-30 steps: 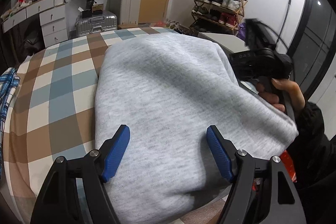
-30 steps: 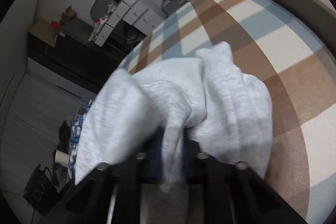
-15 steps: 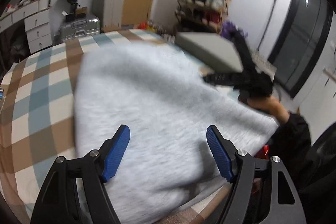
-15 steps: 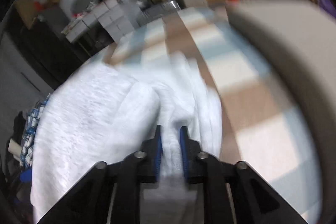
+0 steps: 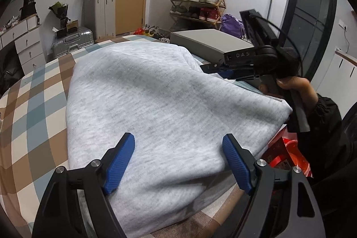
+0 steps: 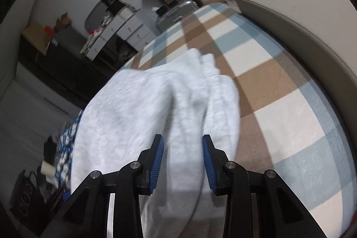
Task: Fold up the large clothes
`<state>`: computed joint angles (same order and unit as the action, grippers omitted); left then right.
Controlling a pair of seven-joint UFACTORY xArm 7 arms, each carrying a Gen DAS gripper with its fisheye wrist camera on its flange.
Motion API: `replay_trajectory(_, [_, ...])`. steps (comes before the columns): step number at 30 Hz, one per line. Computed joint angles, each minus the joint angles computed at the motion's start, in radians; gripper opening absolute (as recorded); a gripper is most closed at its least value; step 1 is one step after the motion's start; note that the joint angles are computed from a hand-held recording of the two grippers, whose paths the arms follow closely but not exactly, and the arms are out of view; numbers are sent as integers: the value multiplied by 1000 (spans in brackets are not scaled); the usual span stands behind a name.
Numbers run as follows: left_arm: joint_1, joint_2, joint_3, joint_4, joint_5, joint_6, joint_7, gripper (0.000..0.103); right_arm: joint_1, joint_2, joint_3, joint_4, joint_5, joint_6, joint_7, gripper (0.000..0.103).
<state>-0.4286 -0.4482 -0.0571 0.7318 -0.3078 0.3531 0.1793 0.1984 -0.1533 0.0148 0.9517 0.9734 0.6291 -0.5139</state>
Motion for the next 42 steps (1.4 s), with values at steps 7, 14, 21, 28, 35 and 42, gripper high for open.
replay_trajectory(7, [-16,0,10,-17,-11,-29,14,77,38,-194,-25,-183,-23,94,17,35])
replay_trajectory(14, [-62,-20,60,-19,-53,7,108,78,155,-361,-101,-306,146,-1,-125,4])
replay_trajectory(21, [-20,-78,15,-70,-46,27,160,77,80,-275,-50,-283,-52,5,21,20])
replay_trajectory(28, [-59,-72,59,-72,-58,9,178,81,160,-96,-151,-61,97,2,-108,44])
replay_trajectory(35, [-16,-81,15,-88,-2,14,145,81,77,155,-75,184,70,238,-129,9])
replay_trajectory(42, [-57,-75,52,-82,-44,14,187,81,39,28,-10,124,243,75,-326,5])
